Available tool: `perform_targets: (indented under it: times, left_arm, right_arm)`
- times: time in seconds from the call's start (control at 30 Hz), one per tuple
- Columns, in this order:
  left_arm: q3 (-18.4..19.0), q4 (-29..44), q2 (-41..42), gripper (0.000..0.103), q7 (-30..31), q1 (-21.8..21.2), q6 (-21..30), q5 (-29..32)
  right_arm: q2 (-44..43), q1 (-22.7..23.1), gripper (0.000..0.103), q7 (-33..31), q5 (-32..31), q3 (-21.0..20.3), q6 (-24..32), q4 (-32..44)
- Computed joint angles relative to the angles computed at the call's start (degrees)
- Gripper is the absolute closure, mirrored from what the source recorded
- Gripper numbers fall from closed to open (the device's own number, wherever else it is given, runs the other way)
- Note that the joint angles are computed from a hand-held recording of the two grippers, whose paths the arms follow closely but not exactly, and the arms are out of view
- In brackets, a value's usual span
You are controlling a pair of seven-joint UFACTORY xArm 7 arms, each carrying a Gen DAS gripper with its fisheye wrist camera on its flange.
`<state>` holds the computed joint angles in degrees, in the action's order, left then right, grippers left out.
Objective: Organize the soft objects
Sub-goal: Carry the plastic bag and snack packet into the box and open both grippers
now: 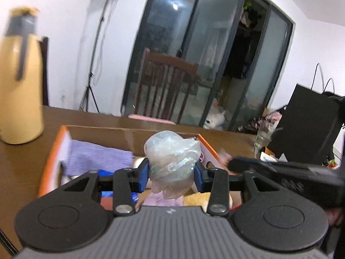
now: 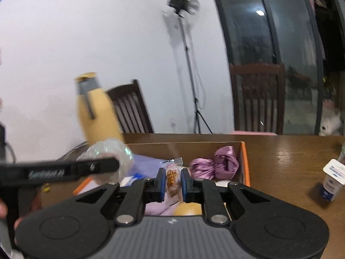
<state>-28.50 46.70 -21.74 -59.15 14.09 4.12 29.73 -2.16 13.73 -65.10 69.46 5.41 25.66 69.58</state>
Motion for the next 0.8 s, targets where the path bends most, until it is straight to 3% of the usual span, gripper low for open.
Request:
perform_targets:
  times: [0.07,0.13,0.27,0.33,0.43,0.53,0.57,0.8]
  left_arm:
    - [-2.34,4.23,6.47,0.061,0.04,2.03,0.03,2.51]
    - [-6.17,8.14,11.69,0.061,-3.81,5.47,2.01,9.21]
    - [-6.95,14.46,21.01,0.054,-10.53,5.36,5.21,20.03]
    - [-5.77,15.75,23.10,0.048,-10.21,3.82,5.43,20.15]
    - [-3.53,15.88,24.12,0.026,-9.22,1.93,3.34,20.10]
    - [-0.77,13.97,22.48,0.025,-10.99,0.25,1.00,22.19]
    - [-0.16,13.67,21.99,0.024,-10.89,-0.50,1.06,21.88]
    - [6.32,8.42,12.43,0.024,-4.55,-7.12,4.95,12.77]
  right_arm:
    - [5.66,-0.16,0.089,5.06,-3.66,0.38,-0.64,5.58]
    - [9.13,-1.04,0.089,7.99,-6.21,1.35,-1.10,8.97]
    - [15.75,-2.27,0.089,14.81,-12.75,3.21,-0.70,15.57]
    - [18.90,-1.64,0.089,19.20,-18.32,3.42,-1.55,18.30]
    - [21.04,-1.51,0.084,23.51,-23.10,3.93,-3.43,19.12]
    - [22.52,-3.77,0.060,24.25,-22.42,6.47,-4.75,19.84]
    - [22.67,-4.35,0.057,24.94,-22.78,7.04,-4.86,20.06]
    - [14.68,-9.57,0.057,18.51,-16.89,10.57,-6.01,13.38]
